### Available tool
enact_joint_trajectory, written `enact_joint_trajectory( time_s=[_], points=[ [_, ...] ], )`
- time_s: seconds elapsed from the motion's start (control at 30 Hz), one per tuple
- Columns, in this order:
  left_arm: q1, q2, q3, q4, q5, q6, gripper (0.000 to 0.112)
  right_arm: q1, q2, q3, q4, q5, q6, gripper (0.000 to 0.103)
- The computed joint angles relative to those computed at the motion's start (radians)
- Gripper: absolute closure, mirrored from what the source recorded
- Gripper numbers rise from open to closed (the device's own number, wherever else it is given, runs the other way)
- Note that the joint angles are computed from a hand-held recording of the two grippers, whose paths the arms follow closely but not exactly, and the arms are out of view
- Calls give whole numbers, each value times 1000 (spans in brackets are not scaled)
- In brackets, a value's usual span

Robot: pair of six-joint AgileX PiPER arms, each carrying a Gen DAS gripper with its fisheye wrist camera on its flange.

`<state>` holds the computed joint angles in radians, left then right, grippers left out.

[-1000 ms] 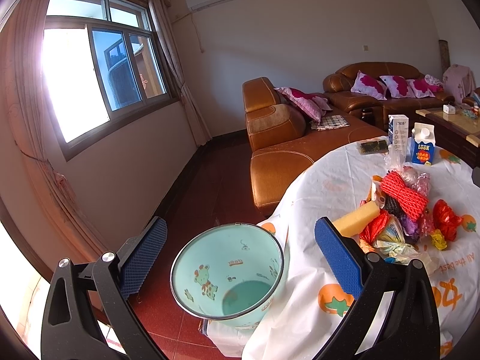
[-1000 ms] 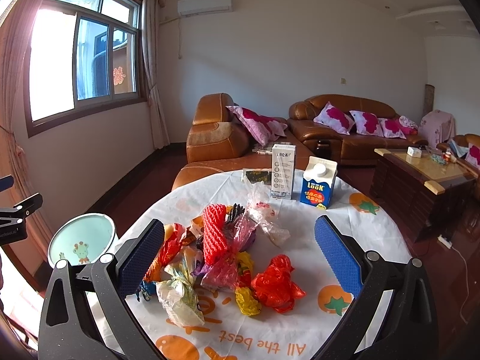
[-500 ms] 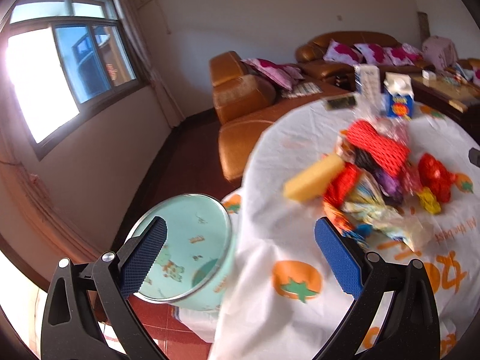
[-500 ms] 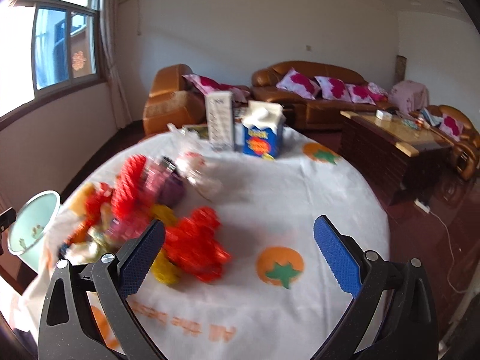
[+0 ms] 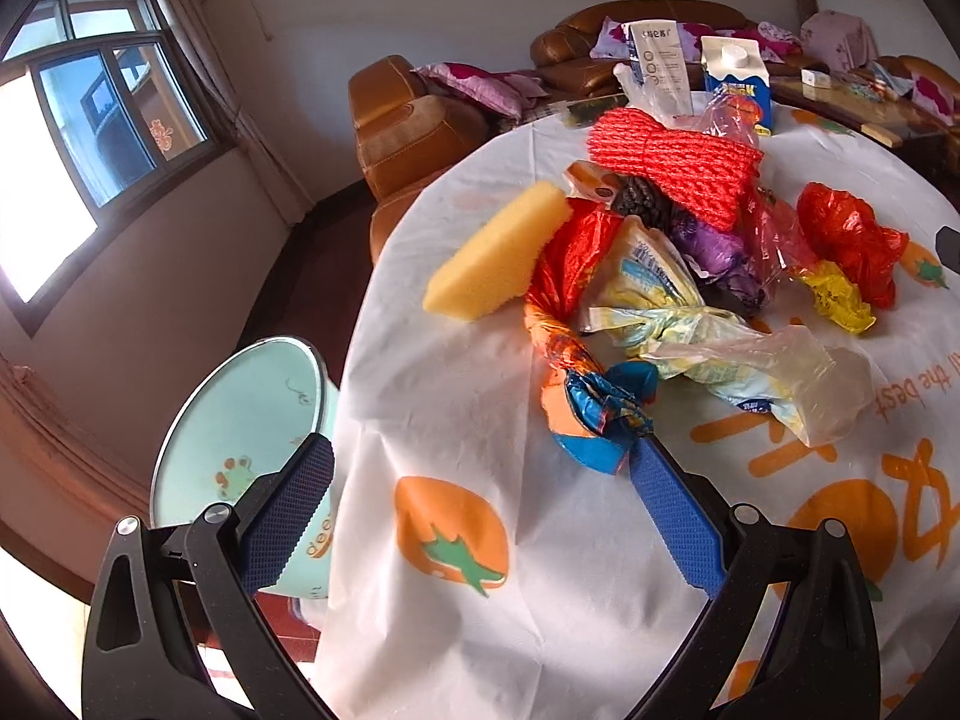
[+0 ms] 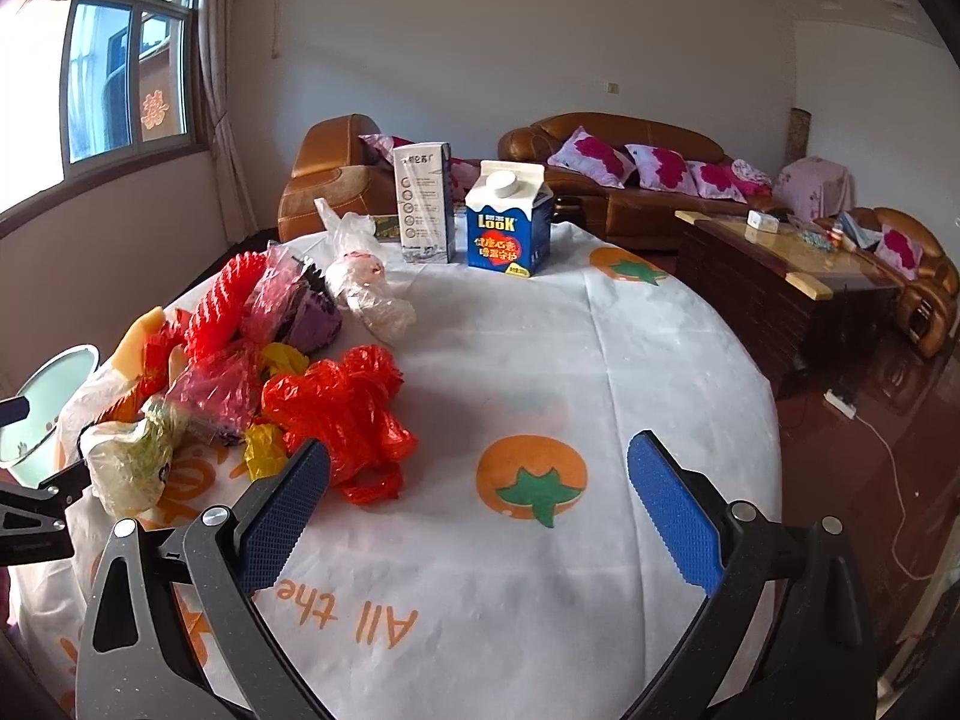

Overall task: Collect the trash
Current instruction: 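Reach the left tool to the blue-orange candy wrapper and close on it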

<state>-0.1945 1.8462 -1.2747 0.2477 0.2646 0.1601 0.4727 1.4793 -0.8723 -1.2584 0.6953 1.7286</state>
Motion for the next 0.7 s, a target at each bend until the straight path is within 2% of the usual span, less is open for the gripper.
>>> enact_joint_trajectory(
  time_s=[0.07, 0.13, 0.2, 0.27, 0.3, 0.33, 0.37, 0.43, 0.47, 0.7],
  points=[
    [-1, 10, -10, -32, -1, 37, 17, -4, 2, -3, 1, -7, -1, 5],
    [3, 22, -30, -149, 13, 159, 32, -9, 4, -5, 3, -15, -5, 5],
    [12, 33, -53, -266, 40, 282, 39, -14, 8, -8, 5, -21, -10, 5],
    [12, 36, -58, -310, 43, 331, 45, -16, 16, -6, -4, -26, 1, 5],
    [15, 38, -63, -358, 51, 383, 54, -19, 20, -7, -2, -31, -4, 5],
    [21, 44, -76, -423, 70, 452, 69, -17, 24, -6, -5, -32, 0, 5],
    [24, 51, -91, -468, 91, 499, 76, -18, 27, -5, -6, -32, 2, 5],
    [23, 60, -102, -498, 107, 539, 96, -22, 32, -3, -10, -38, 7, 5],
    [27, 59, -99, -528, 112, 574, 101, -22, 32, -1, -10, -39, 8, 5],
    [20, 25, -62, -573, 70, 658, 109, -35, 28, 8, -26, -52, 27, 5]
  ],
)
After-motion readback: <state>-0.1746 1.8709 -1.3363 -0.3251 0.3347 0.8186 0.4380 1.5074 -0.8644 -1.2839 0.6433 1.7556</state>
